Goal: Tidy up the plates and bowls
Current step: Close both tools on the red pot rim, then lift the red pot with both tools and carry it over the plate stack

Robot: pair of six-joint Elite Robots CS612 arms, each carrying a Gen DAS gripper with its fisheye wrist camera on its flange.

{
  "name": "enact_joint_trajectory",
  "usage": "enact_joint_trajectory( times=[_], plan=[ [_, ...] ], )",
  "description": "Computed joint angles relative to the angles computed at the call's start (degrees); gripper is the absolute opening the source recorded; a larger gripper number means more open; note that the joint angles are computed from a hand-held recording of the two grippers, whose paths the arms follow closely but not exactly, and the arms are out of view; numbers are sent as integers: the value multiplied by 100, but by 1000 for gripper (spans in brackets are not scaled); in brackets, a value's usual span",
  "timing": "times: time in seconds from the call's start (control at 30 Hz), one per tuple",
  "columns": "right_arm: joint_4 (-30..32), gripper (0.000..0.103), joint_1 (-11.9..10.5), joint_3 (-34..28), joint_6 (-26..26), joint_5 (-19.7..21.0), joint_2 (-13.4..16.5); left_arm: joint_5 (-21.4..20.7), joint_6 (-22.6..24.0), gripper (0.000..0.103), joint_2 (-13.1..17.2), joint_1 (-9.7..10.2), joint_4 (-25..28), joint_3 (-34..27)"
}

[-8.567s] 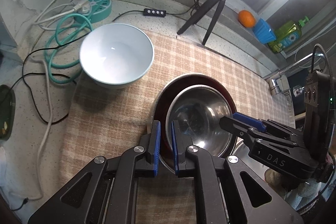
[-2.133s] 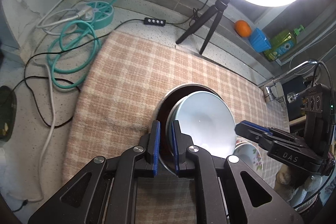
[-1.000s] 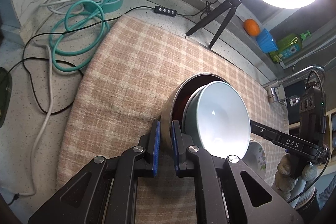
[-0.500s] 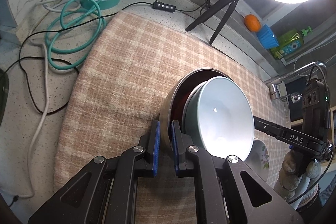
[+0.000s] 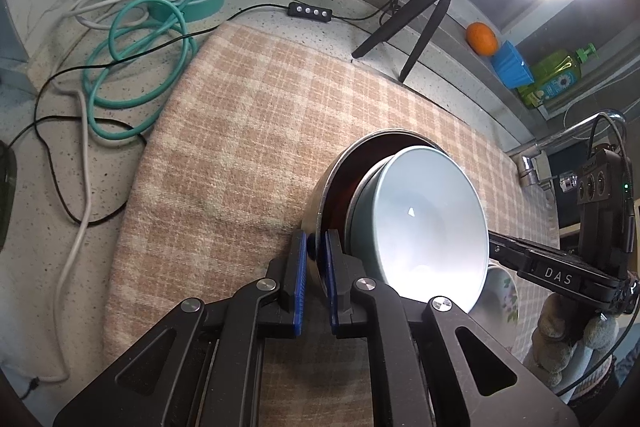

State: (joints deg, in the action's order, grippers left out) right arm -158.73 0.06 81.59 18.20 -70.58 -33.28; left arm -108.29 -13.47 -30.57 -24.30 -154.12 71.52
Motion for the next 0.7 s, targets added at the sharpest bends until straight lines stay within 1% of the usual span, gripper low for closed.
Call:
enact_joint_trajectory(
  times=[0.13, 0.4, 0.7],
  plan=[
    [79, 9, 29, -34, -10, -100, -7, 29, 16, 8, -11, -2, 30, 3],
    [65, 9, 42, 19, 76, -81, -62, 105, 7, 8, -73, -7, -130, 96],
    [-162, 9, 39, 272, 170, -89, -269, 91, 79, 8, -235, -22, -340, 267]
  ],
)
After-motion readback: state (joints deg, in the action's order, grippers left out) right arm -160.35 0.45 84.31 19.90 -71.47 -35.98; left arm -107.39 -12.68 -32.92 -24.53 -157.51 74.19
